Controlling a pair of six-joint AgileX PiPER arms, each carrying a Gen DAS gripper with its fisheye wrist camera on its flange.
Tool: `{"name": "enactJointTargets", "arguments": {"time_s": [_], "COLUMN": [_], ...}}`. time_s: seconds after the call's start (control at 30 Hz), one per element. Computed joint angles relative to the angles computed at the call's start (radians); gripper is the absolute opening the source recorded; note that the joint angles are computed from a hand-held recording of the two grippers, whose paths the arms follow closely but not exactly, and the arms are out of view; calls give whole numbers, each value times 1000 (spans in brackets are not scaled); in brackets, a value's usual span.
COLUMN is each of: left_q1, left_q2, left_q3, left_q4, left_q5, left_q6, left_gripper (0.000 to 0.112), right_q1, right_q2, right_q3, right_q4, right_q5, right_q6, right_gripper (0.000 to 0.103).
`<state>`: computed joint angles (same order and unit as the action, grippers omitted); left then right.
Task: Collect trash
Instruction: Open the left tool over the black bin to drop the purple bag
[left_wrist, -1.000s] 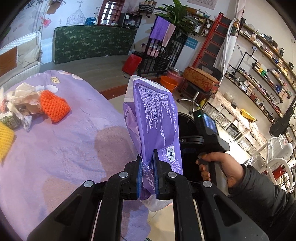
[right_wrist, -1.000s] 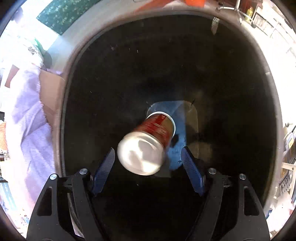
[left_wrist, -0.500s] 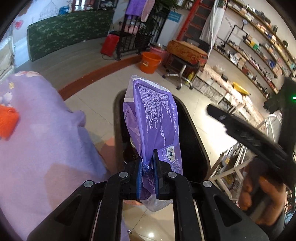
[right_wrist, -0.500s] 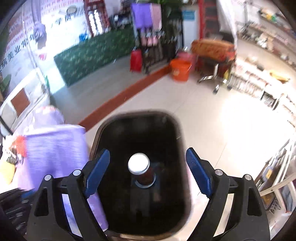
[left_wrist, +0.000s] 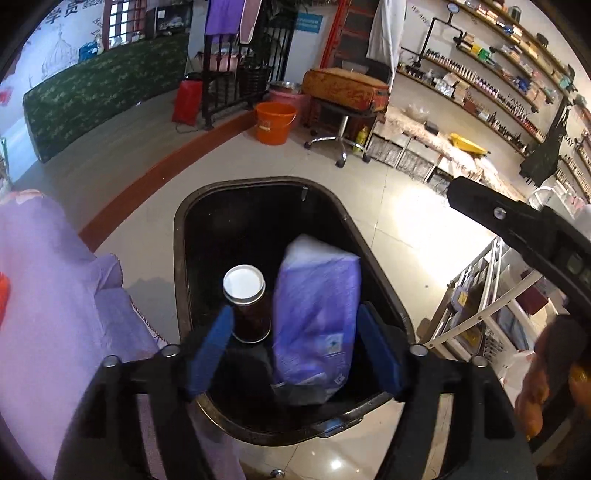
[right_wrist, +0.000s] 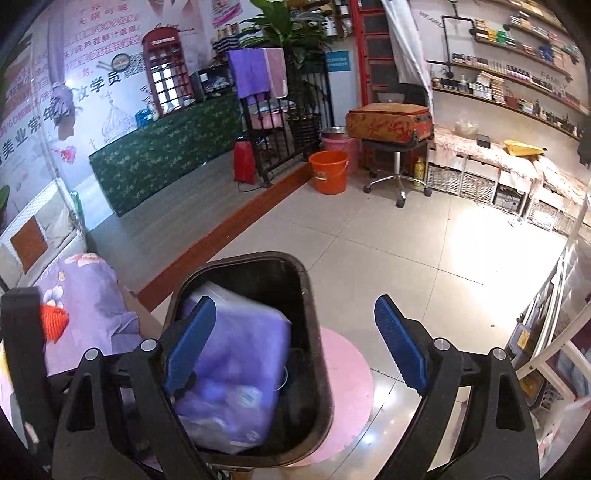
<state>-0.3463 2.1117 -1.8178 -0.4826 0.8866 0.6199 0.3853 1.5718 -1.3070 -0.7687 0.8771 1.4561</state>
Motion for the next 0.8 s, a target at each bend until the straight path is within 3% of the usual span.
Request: {"name": "enactJointTargets", "arguments": {"time_s": [0.13, 0.23, 0.8], "left_q1": [36, 52, 237], "left_q2": [-40, -90, -329], "left_q3": [57, 138, 452], "left_q4": [-61, -85, -160], "left_q5": [-1, -53, -265], "left_q6": [34, 62, 176], "left_gripper": [80, 85, 95], "right_q1": [0, -7, 83], "right_q2": [-12, -13, 170], "right_q3": [14, 24, -169], "right_q4": [-20, -11, 78], "right_q5": [13, -19, -118], "right_q6": [42, 52, -120], "right_gripper": [89, 91, 91]}}
